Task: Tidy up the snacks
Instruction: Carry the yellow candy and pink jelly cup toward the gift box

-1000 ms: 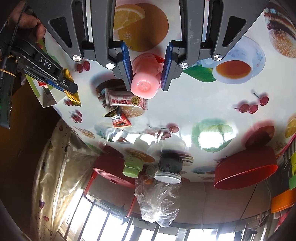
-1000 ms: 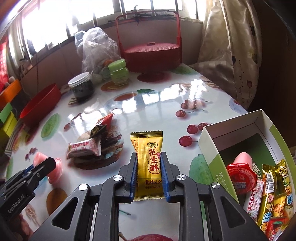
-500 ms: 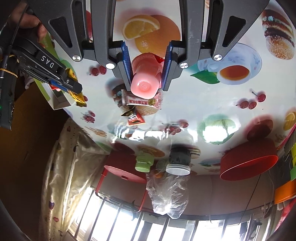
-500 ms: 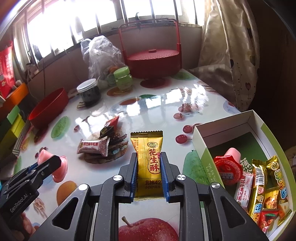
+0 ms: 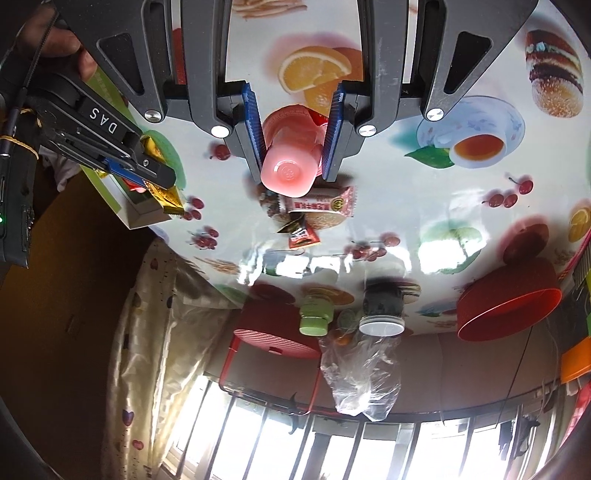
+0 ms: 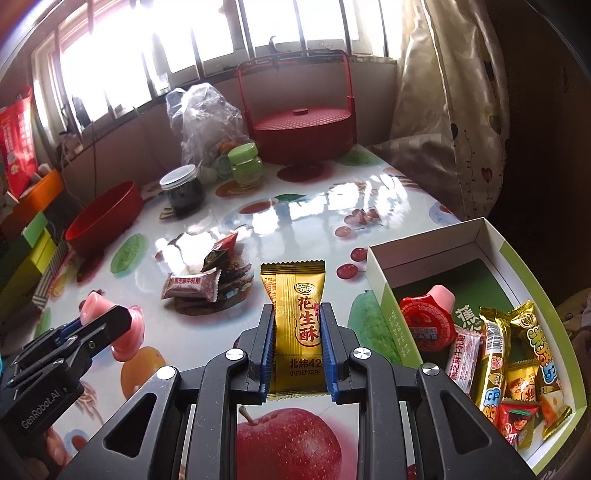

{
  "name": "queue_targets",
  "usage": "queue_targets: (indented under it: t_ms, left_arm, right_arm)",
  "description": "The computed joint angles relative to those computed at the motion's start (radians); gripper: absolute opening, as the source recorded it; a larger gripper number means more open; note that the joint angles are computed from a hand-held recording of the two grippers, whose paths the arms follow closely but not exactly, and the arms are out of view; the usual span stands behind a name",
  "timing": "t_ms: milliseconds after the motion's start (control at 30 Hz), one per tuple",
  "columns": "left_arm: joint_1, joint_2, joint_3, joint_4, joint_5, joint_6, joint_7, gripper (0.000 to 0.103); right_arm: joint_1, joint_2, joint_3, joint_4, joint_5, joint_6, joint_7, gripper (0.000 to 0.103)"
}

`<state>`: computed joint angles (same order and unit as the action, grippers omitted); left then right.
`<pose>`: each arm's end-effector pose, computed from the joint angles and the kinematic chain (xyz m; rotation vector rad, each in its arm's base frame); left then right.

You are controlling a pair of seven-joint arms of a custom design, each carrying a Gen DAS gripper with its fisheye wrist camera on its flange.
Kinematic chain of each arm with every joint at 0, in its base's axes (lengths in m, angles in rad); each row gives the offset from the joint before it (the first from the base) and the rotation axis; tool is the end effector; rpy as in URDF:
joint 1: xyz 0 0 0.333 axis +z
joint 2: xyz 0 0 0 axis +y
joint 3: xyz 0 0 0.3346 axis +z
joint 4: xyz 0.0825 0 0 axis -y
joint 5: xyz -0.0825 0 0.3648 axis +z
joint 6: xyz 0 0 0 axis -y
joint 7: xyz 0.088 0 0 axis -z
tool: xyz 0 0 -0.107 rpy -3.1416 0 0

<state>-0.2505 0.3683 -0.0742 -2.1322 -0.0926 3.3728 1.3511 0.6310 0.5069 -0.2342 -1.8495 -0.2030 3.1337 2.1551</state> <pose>0.5920 -0.1842 0.3710 -1.8132 1.7909 -1.0615 0.6163 0.3040 0.3757 -1.7748 1.6211 -0.5009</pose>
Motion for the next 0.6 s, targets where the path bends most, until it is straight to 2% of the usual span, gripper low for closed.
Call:
queue_targets:
  t_ms: [133,367,600]
  left_arm:
    - [-0.003,-0.009,-0.007,-0.006,0.006,0.006,0.003,0.032]
    - [0.032,-0.019,-0.062,-0.002,0.040,-0.002,0.000,0.032]
    - [0.098,-0.014,-0.149,0.016,0.096,-0.017,-0.012,0.032]
  right_arm:
    - [0.021,-0.021,-0.026,-0.030,-0.004,0.016,0.010,0.022]
    - [0.072,-0.058,-0.088,-0.090,0.000,0.051,0.026,0.022]
    - [0.144,-0.090,-0.179,-0.153,0.018,0.074,0.038,0.022]
